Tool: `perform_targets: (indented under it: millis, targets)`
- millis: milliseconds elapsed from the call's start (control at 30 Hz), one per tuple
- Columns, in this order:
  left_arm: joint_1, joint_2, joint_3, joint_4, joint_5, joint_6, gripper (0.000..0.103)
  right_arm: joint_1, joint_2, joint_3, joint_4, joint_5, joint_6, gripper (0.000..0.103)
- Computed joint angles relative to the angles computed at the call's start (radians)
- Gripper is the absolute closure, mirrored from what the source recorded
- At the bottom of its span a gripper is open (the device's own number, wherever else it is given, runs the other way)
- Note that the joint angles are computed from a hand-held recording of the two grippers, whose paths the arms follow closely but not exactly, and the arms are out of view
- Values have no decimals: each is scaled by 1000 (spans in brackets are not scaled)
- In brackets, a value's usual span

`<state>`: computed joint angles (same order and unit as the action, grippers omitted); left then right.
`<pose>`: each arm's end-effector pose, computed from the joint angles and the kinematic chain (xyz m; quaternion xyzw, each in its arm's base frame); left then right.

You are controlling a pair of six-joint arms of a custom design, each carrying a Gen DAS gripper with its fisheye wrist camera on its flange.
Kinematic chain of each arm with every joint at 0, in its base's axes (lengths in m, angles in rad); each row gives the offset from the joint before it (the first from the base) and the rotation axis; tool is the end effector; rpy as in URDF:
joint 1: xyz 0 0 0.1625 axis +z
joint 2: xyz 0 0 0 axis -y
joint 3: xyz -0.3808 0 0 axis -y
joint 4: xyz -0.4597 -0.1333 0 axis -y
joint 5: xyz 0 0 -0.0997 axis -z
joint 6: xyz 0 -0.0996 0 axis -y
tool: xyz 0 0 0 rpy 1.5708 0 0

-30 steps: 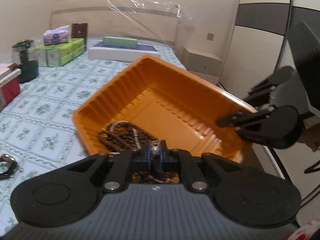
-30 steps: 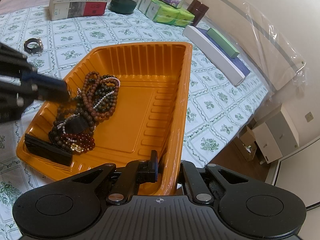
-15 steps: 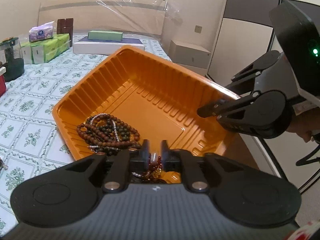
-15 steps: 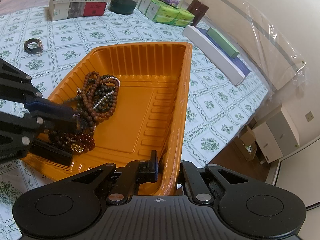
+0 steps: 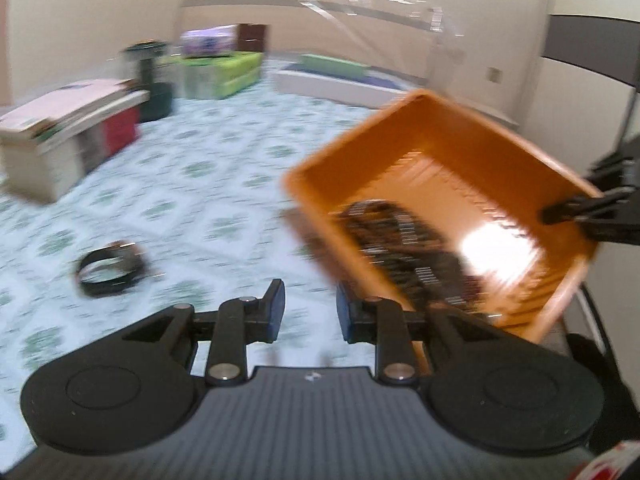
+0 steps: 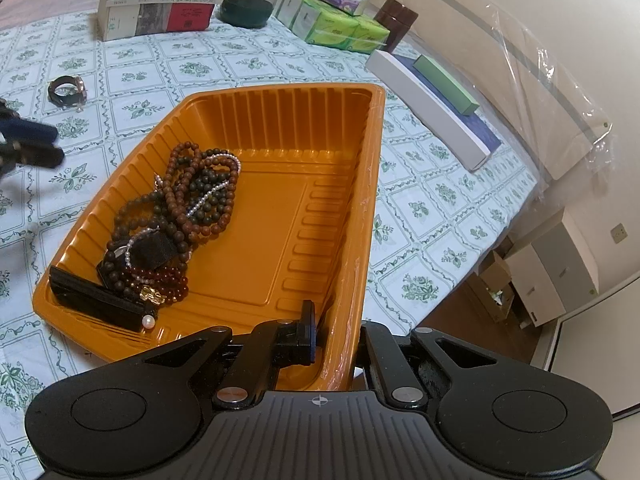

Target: Organize jewelry

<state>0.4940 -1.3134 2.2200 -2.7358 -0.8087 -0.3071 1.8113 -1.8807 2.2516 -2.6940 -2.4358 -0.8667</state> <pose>-0.3401 -0.4127 0.1246 0.3012 0.8712 -0.3274 0.2077 0.1581 -0.4032 0.3795 0.3130 -0.7993 0.1972 0.4736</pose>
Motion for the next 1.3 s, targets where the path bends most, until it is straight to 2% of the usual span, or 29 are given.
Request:
perform_targets:
  millis: [167, 333, 667, 1033, 1100, 1133, 1167, 1300]
  targets:
    - [38, -38, 24, 27, 85, -21, 78, -1, 1, -1, 3, -1, -1, 98]
    - [84, -13, 8, 22, 134, 11, 78, -4, 1, 0, 0, 1, -4, 98]
    - [161, 86, -57, -90, 139, 113, 78, -4, 3, 0, 1, 0, -2, 98]
    - [171, 152, -83, -159, 163, 144, 78, -6, 5, 0, -1, 0, -2, 98]
    - [169, 154, -84, -155, 171, 142, 84, -6, 5, -1, 0, 0, -1, 98]
    - [167, 153, -85, -145, 173, 135, 95, -6, 5, -1, 0, 0, -1, 98]
    - [164, 152, -86, -137, 177, 130, 97, -6, 5, 0, -2, 1, -2, 98]
    - [149, 140, -76, -133, 174, 132, 97, -6, 5, -1, -1, 1, -2, 98]
